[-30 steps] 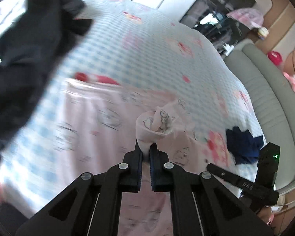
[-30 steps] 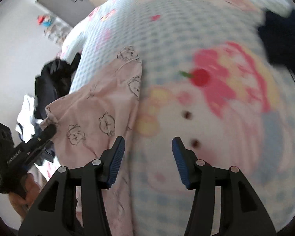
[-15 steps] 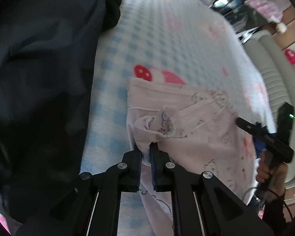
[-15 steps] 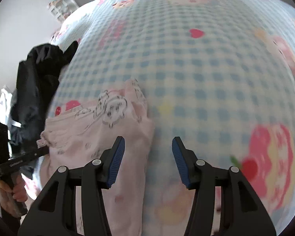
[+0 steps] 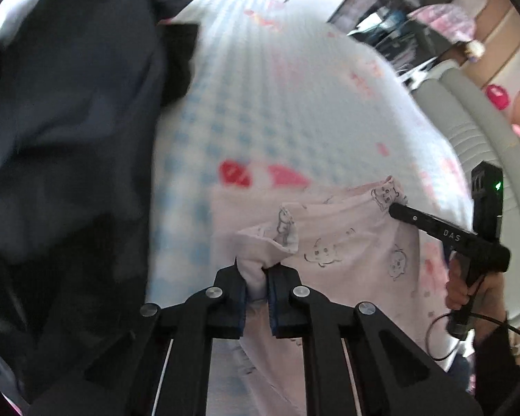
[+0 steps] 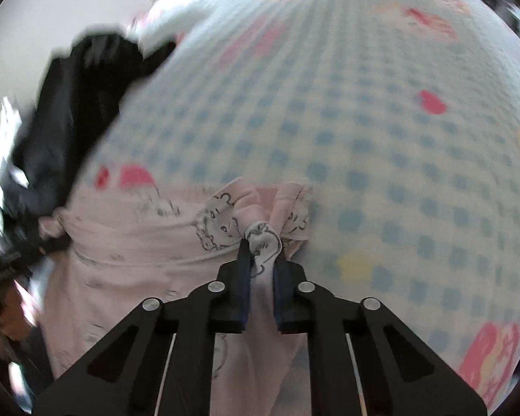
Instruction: Fold clothes
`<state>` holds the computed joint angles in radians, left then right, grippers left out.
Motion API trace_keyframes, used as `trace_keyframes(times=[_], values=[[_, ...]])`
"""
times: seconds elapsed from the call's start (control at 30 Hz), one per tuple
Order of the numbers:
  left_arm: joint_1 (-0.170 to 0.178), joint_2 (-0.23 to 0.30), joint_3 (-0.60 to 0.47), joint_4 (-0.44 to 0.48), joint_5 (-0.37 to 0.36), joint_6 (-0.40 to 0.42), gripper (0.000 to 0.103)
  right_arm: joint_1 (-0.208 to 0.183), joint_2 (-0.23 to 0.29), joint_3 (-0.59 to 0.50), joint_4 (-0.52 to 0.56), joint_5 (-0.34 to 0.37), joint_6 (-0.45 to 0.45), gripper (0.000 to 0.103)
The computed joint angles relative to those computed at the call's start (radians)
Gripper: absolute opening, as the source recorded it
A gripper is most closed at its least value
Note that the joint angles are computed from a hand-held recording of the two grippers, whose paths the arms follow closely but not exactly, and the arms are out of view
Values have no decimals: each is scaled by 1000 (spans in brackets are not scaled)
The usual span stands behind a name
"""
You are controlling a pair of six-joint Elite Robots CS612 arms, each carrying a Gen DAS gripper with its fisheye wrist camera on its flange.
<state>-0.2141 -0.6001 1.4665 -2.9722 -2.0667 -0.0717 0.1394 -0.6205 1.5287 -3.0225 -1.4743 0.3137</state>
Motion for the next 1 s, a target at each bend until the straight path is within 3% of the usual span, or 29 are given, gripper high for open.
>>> trace_keyframes(times=[0.1,0.2,0.23,0.27,0.3,0.33,0.37,0.4,0.47,0.5,0.53,0.6,0.63,0.67,0.7,0.77,0.87,1.0], values=[[-6,1,-30,25,5,54,10,-14,-20,35,-90,10,49,6],[-31,21,-89,177,163,165,12,-28,-9,17,-81,36,89,6],[-29,30,-107,216,170,167,14,-31,0,5,-46,34,97,7],[-26,39,-123,244,172,167,14,-33,9,-7,1,25,102,10],[-25,33,-114,231,187,157,14,-34,19,-21,45,17,107,25],[-23,27,-104,210,201,145,18,-36,21,-20,48,8,112,25],[-14,24,-97,200,173,119,37,-36,18,-7,15,0,116,27],[-6,21,-89,189,144,93,49,-37,15,6,-18,-9,121,35],[12,17,-75,165,87,38,49,-39,11,23,-66,-18,128,39],[20,16,-69,152,59,10,50,-41,11,23,-68,-13,128,46],[24,20,-67,151,33,2,51,-44,12,20,-66,10,121,50],[16,30,-62,149,49,7,49,-51,27,-1,-62,96,81,64],[12,35,-61,147,56,8,48,-52,39,-13,-68,135,63,64],[10,43,-66,142,63,-7,35,-49,48,-25,-53,141,53,62],[10,43,-71,144,46,-12,18,-43,56,-40,-19,132,46,38],[7,34,-70,118,20,0,9,-36,65,-55,12,123,43,13],[6,20,-67,54,-42,33,8,-44,36,-1,-122,126,65,8],[-2,45,-123,84,-50,40,9,-63,5,41,-220,131,95,8]])
